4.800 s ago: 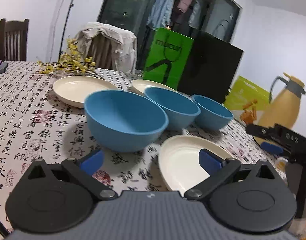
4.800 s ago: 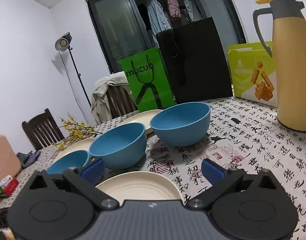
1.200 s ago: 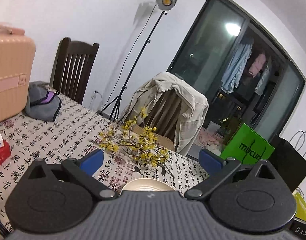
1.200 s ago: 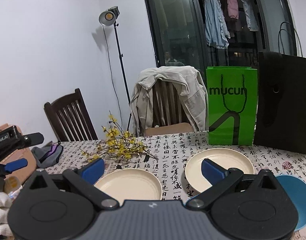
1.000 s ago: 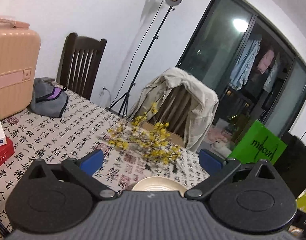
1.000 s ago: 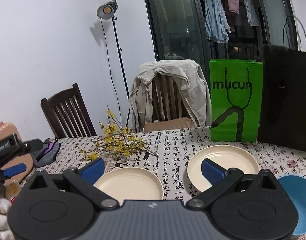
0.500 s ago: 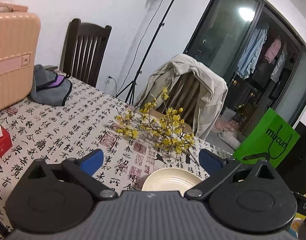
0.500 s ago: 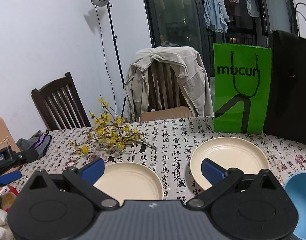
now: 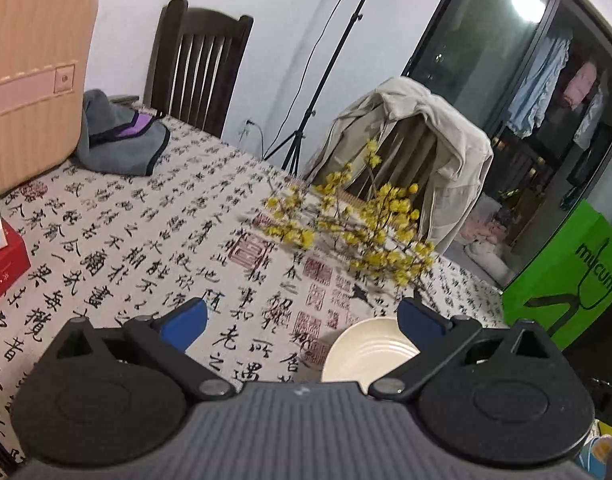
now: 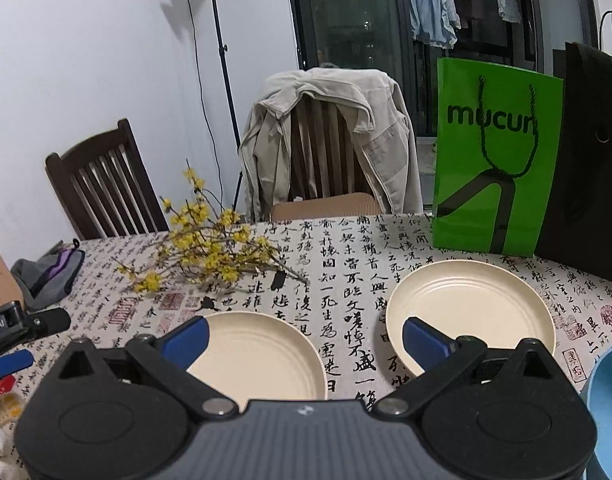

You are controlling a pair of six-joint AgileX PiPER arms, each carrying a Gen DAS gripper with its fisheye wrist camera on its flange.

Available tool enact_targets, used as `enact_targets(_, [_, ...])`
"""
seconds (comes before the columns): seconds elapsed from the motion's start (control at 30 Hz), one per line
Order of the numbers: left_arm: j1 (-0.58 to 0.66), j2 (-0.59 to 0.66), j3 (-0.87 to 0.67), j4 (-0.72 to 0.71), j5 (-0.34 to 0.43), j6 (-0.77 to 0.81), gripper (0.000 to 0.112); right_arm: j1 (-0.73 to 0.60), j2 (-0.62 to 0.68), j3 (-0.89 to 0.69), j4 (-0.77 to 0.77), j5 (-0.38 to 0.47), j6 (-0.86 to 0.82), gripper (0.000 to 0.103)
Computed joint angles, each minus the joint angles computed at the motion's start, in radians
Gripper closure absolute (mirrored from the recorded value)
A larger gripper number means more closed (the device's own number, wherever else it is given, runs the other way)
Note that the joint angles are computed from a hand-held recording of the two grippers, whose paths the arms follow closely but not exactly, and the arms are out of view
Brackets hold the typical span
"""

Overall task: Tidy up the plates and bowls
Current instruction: 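Move both open tools toward the two cream plates near the yellow flowers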

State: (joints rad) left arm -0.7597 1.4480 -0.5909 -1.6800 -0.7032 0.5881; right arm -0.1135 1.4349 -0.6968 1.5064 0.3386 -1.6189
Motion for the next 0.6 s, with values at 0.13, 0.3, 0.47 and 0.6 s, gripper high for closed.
enact_targets(0.13, [0.015,0.025,-0.011,-0.005,0.032,0.017,0.009,0.029,0.027,-0.015,-0.019,-0.028,0.020,0.000])
enact_targets(0.3, [0.040,0.045,-0.018,-0.017,0.065,0.032,0.009,0.057,0.056,-0.040,-0.125,-0.059,0.120,0.000])
enact_targets(0.47, [0.020,0.083,-0.042,-0.038,0.052,0.056,0.009,0.073,0.099,-0.075,-0.275,-0.068,0.262,0.001])
enact_targets(0.6, [0.023,0.117,-0.057,-0.030,0.086,0.063,0.009,0.103,0.127,-0.081,-0.336,-0.125,0.324,0.004])
